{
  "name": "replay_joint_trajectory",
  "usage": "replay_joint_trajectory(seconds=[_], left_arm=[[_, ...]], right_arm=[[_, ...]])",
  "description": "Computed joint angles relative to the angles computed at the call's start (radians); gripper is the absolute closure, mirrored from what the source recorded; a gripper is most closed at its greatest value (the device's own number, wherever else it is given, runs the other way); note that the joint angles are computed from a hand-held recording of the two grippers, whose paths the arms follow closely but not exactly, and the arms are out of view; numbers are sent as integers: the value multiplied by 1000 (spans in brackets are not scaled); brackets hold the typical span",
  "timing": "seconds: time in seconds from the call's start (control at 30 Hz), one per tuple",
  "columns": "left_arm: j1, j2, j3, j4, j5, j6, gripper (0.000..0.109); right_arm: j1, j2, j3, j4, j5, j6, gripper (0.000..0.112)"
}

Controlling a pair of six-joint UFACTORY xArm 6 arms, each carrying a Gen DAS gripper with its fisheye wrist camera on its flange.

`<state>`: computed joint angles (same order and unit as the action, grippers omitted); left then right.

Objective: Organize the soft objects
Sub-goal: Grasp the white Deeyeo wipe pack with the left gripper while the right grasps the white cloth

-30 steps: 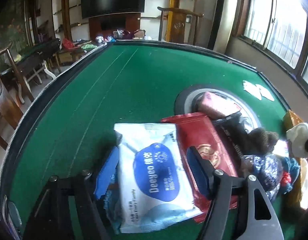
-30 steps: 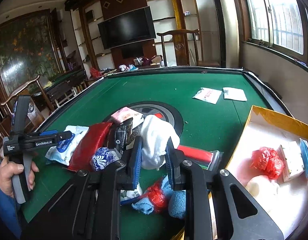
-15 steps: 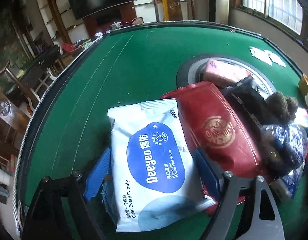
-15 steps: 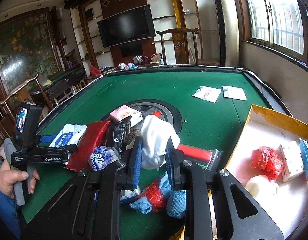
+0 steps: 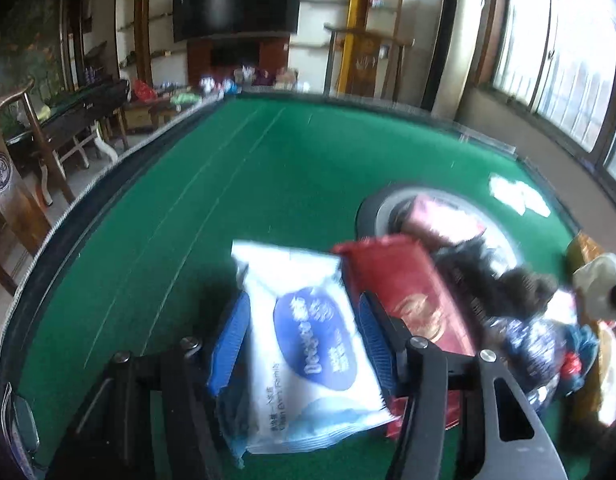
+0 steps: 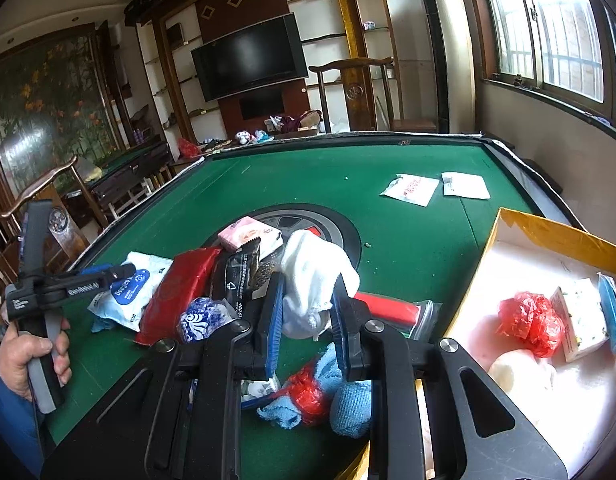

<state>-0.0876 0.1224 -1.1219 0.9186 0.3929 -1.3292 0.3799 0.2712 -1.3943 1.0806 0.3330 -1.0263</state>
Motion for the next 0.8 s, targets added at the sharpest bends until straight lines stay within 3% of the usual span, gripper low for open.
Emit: replay_joint_trajectory(seconds=[0.07, 0.2, 0.3, 0.47, 0.6, 0.7, 0.73, 0.77, 0.8], left_arm=[[-12, 11, -18, 4, 41, 9, 52], [-17, 46, -46, -119, 76, 131, 49], [-26, 64, -66, -196, 113, 219, 37], [-71, 106, -129, -167, 259, 273, 33], [-82, 132, -153, -153, 333, 281, 22], [-60, 111, -122, -182, 290, 263, 24], [-61, 106, -118, -174, 297, 257, 28], [-60, 99, -114, -165, 295, 254, 41], [-63, 97, -118, -146, 306, 237, 43]], right_arm=[[-1, 2, -2, -5, 3, 5, 91], [-4, 11, -8, -42, 11, 43, 91], [-3, 12, -7, -50, 6, 52, 91], [-2, 16, -11, -70, 11, 70, 91], [-1, 15, -11, -61, 8, 62, 91], [-3, 15, -12, -55, 12, 61, 91], [-3, 14, -11, -52, 11, 58, 91], [-3, 12, -9, -44, 9, 51, 91], [-3, 10, -8, -36, 8, 45, 91]])
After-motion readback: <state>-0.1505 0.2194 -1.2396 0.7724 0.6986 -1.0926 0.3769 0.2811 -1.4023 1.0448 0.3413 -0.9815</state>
